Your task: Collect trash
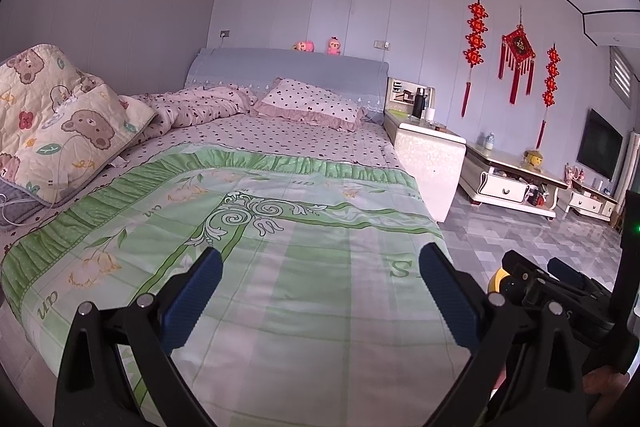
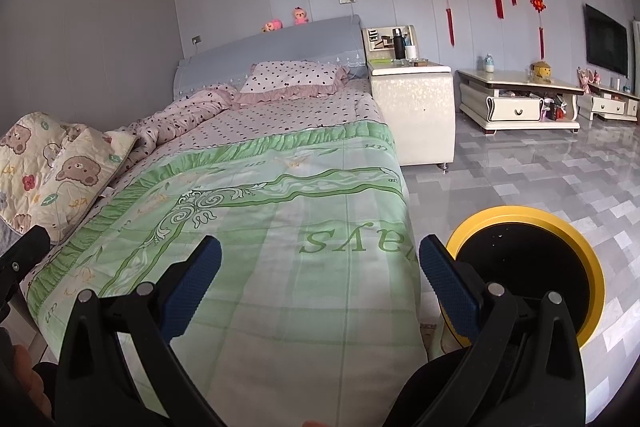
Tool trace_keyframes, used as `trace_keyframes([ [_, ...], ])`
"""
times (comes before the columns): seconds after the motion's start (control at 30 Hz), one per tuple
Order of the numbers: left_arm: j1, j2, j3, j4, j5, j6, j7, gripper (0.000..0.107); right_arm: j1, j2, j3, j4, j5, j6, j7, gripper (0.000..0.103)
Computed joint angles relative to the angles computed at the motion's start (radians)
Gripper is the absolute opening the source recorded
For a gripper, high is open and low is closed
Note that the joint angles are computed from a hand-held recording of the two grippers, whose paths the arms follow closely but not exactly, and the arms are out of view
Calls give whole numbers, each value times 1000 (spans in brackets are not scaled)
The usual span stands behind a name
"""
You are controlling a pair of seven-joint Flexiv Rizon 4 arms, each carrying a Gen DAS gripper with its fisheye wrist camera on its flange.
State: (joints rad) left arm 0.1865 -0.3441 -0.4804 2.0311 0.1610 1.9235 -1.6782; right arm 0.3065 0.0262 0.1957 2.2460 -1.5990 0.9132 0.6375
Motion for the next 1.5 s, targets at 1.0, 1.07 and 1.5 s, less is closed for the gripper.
trace_keyframes([
  [1.0, 12, -11, -15, -6, 1, -8, 15, 95, -7, -2, -4, 6, 1, 17, 10, 95],
  [1.07, 13, -11, -17, -5, 0, -7, 17, 95, -7, -3, -4, 7, 2, 16, 12, 95],
  [1.5, 19, -18, -20, -6, 0, -7, 28, 95, -3, -15, -4, 6, -2, 14, 29, 95],
])
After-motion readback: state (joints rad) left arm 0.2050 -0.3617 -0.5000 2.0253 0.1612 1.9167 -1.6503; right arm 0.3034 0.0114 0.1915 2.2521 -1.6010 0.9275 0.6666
